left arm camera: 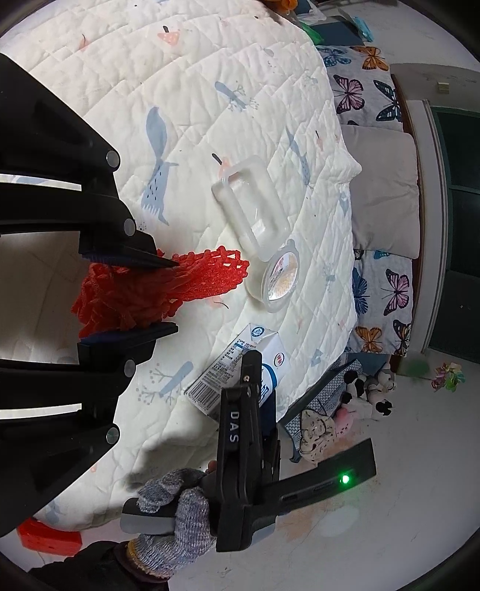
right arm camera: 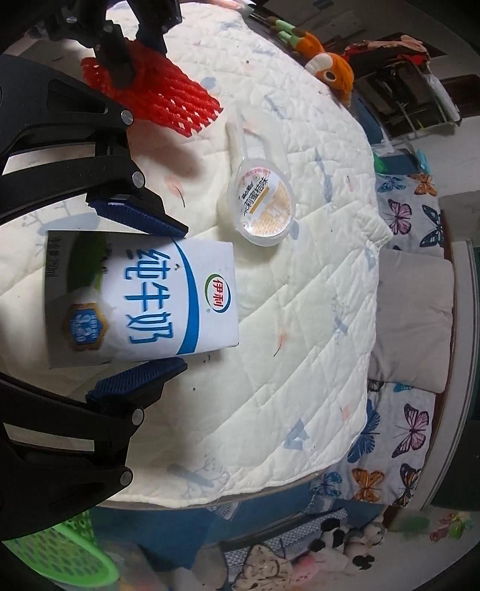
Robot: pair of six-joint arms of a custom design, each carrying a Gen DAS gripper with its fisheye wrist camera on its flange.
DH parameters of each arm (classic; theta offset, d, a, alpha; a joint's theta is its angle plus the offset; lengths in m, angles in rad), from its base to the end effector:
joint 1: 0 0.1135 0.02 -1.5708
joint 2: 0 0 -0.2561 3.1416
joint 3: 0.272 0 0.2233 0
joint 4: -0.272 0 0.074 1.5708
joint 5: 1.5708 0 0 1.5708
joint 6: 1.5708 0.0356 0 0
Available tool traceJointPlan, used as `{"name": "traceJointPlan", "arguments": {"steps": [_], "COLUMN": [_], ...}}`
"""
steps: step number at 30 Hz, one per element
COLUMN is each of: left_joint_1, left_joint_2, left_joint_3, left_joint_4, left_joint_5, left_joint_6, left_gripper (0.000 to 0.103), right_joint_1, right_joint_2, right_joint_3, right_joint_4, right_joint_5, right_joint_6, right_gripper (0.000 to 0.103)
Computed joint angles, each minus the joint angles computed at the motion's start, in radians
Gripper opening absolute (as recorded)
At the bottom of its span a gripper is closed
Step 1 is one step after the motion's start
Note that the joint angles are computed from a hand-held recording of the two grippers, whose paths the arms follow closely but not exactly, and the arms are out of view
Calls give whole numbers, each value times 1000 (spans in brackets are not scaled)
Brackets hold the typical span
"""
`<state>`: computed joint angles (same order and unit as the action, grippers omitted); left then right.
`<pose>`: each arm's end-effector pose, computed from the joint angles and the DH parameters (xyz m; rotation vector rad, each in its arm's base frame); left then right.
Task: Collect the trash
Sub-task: 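Grasp the red mesh net with the left tool while the right tool grasps the milk carton, then carry the mesh and milk carton over the green basket and open both tools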
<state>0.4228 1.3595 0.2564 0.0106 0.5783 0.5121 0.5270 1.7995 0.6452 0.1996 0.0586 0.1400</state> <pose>0.1581 0.0498 0.1068 0.2856 2.4282 -0.3797 0.2459 0.1406 0.1011 -0.4641 2.4914 0.1938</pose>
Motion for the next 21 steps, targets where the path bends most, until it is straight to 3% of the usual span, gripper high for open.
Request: {"name": "traceJointPlan", "arguments": {"steps": [4,10,16,21], "left_joint_1": [-12,-60,-209,-430], "left_joint_2": [14,-38,-164,-284], "left_joint_3": [4,-11,-43,-70], "left_joint_4": [8,-3,-35,-38], "left_joint_5": [-7,-13,-49,-136], "left_joint_6": [-13,-47,-154,-307], "left_gripper": [27,27,27,27], "right_joint_1": [7,-7,-100,-237], "right_joint_2": [7,-132,-420,-746], "right_joint_3": [-8,-133,-311,-425], "right_joint_4": [21,69,39,-122], "right_joint_5": [12,11,-44,-106], "right_joint_6": [4,30,41,-2], "right_gripper": [64,64,64,64]}}
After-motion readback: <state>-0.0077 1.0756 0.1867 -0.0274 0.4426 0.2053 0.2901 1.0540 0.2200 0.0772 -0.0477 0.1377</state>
